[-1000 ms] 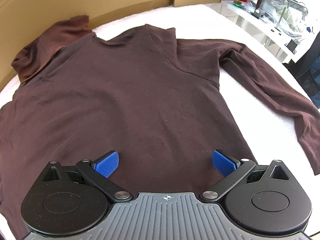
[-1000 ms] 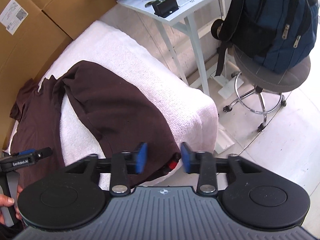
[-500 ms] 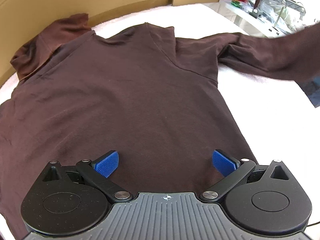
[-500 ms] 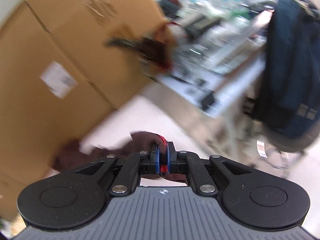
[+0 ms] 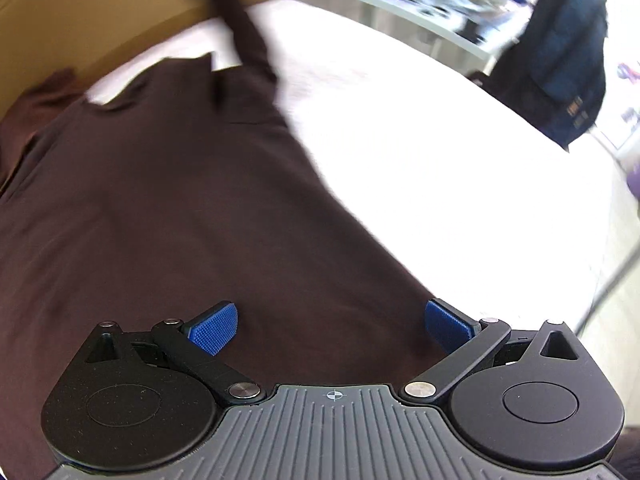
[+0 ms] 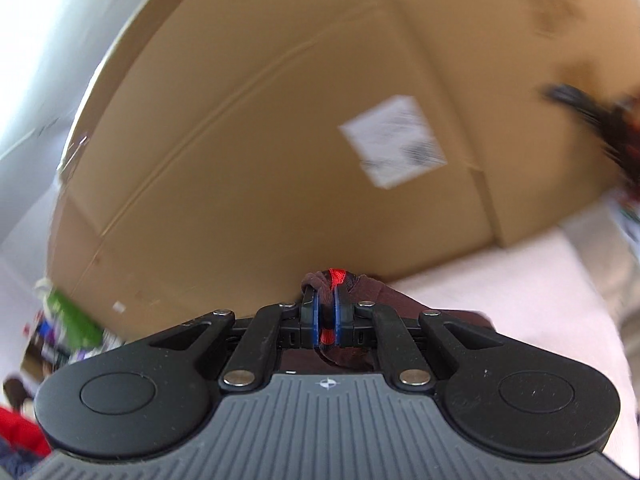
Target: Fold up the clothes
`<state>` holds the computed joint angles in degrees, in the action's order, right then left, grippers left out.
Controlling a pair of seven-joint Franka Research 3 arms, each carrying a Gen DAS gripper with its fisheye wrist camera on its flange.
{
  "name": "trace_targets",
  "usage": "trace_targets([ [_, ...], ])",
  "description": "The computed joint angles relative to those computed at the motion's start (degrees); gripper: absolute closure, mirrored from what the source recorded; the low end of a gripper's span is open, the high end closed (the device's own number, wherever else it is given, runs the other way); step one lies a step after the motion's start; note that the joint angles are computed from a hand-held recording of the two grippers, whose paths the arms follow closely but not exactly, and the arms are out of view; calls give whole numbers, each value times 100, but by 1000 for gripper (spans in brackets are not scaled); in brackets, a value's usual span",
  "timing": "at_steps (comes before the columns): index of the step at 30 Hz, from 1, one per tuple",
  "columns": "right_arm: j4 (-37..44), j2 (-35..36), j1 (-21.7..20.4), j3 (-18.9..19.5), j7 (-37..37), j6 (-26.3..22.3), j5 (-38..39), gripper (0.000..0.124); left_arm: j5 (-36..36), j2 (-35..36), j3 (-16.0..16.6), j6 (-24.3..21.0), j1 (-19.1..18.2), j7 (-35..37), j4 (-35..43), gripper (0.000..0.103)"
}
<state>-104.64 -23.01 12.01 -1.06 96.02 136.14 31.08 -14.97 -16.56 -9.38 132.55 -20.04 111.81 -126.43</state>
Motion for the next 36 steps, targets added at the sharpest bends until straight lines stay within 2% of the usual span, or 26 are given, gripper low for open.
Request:
trace_targets([
  [5, 1151, 1060, 390, 7, -612, -458, 510, 116, -141, -52, 9, 48, -95, 168, -44, 0],
  [10, 2177, 2130, 449, 241, -885, -1340, 829, 116, -249, -171, 95, 66, -35, 106, -119, 0],
  [18, 3608, 3683, 541, 717, -845, -2499, 201, 112, -106, -337, 221, -89, 216, -287, -239, 0],
  [19, 3839, 3902, 513, 775, -926, -2781, 262, 102, -92, -356, 236, -106, 238, -316, -260, 0],
  [20, 4031, 4102, 490, 822, -979, -3002, 309, 77, -78, -375, 252, -121, 258, -341, -279, 0],
  [21, 4125, 4233, 490, 847, -998, -3117, 298, 65, -69, -393, 263, -127, 271, -354, -289, 0],
  [22, 4168, 4294, 506, 851, -1007, -3169, 232, 59, -63, -409, 269, -130, 278, -367, -297, 0],
  [25, 3933, 4109, 564, 787, -1037, -2980, -68, 62, -72, -452, 291, -137, 282, -393, -318, 0],
  [27, 3196, 3578, 471, 711, -1166, -2455, -7, 68, -68, -489, 310, -140, 292, -400, -333, 0],
  [30, 2070, 2699, 417, 517, -1148, -1593, -480, 69, -70, -494, 348, -125, 335, -462, -313, 0],
  [34, 645, 1583, 175, 358, -479, -831, -1553, 68, -13, -348, 345, -63, 461, -750, -185, 0],
  [36, 35, 1154, -35, 269, -34, -714, -1629, 68, 34, -259, 342, -27, 532, -898, -99, 0],
])
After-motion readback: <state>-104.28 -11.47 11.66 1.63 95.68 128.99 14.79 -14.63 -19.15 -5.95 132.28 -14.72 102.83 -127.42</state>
